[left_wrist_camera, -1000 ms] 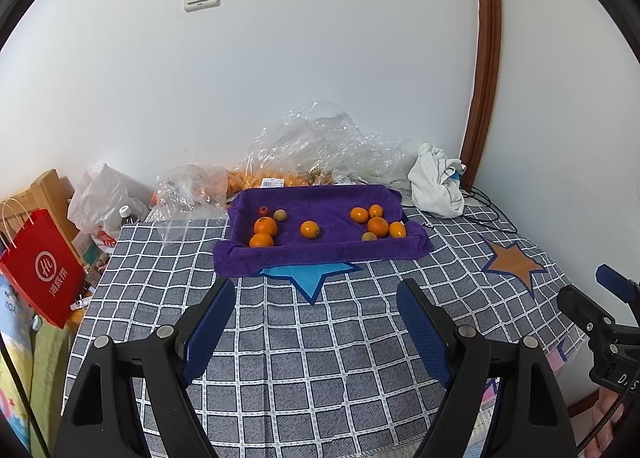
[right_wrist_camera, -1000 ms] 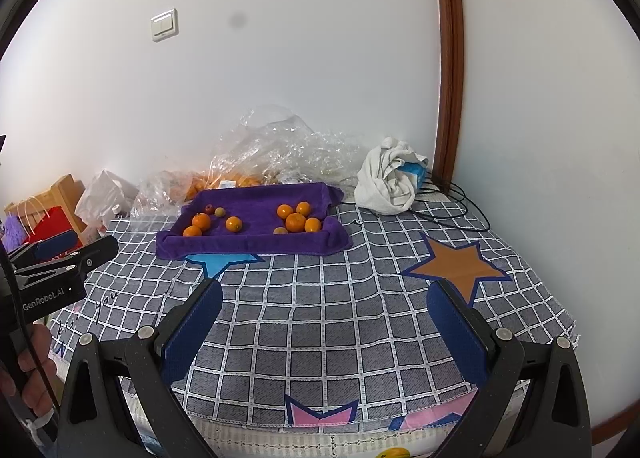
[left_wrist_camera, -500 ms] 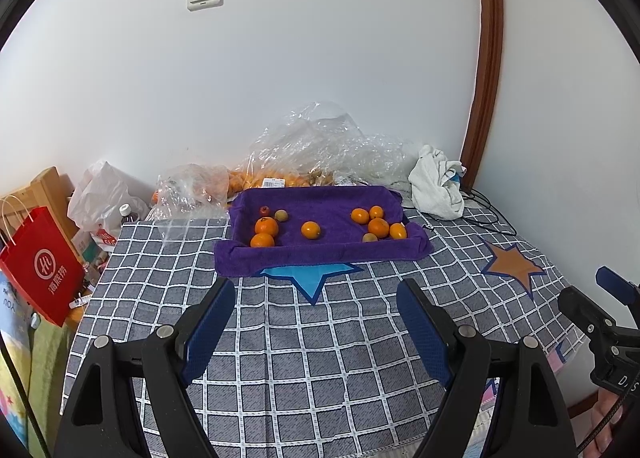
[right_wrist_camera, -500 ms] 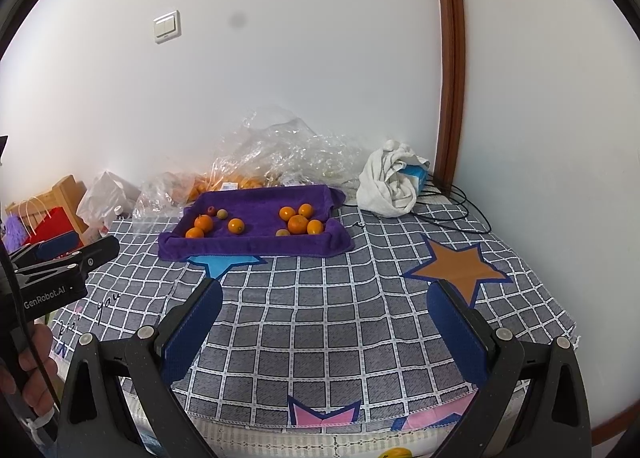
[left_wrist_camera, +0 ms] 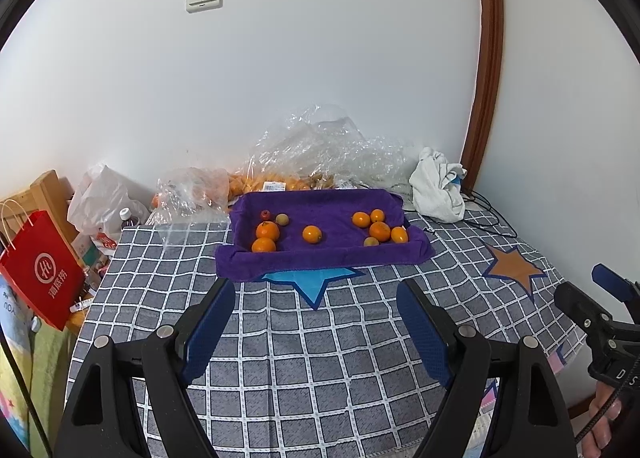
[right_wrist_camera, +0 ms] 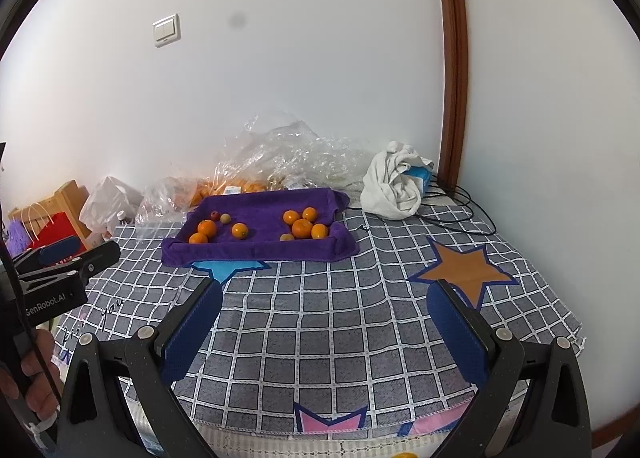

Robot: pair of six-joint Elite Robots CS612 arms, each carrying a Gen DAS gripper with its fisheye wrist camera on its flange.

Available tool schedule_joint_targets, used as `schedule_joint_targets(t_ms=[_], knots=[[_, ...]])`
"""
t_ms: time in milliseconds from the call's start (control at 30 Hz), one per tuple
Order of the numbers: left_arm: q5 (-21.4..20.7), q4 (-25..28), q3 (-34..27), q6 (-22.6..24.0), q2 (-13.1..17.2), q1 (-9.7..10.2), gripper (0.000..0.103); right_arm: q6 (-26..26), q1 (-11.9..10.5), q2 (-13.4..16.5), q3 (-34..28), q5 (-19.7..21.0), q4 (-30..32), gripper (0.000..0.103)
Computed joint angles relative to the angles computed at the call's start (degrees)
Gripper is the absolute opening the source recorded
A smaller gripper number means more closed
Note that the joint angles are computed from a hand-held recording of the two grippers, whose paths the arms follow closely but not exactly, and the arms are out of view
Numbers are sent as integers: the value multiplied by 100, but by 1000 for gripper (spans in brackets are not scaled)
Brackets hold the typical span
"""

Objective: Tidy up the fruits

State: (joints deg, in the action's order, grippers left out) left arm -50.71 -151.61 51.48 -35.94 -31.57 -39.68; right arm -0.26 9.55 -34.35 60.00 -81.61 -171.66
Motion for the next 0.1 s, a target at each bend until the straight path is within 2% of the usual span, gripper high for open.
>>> schedule_joint_targets(t_ms=[100], knots=[[-26,-19,-53,54,35,25,82,-16,3,51,-89,17,58,101]])
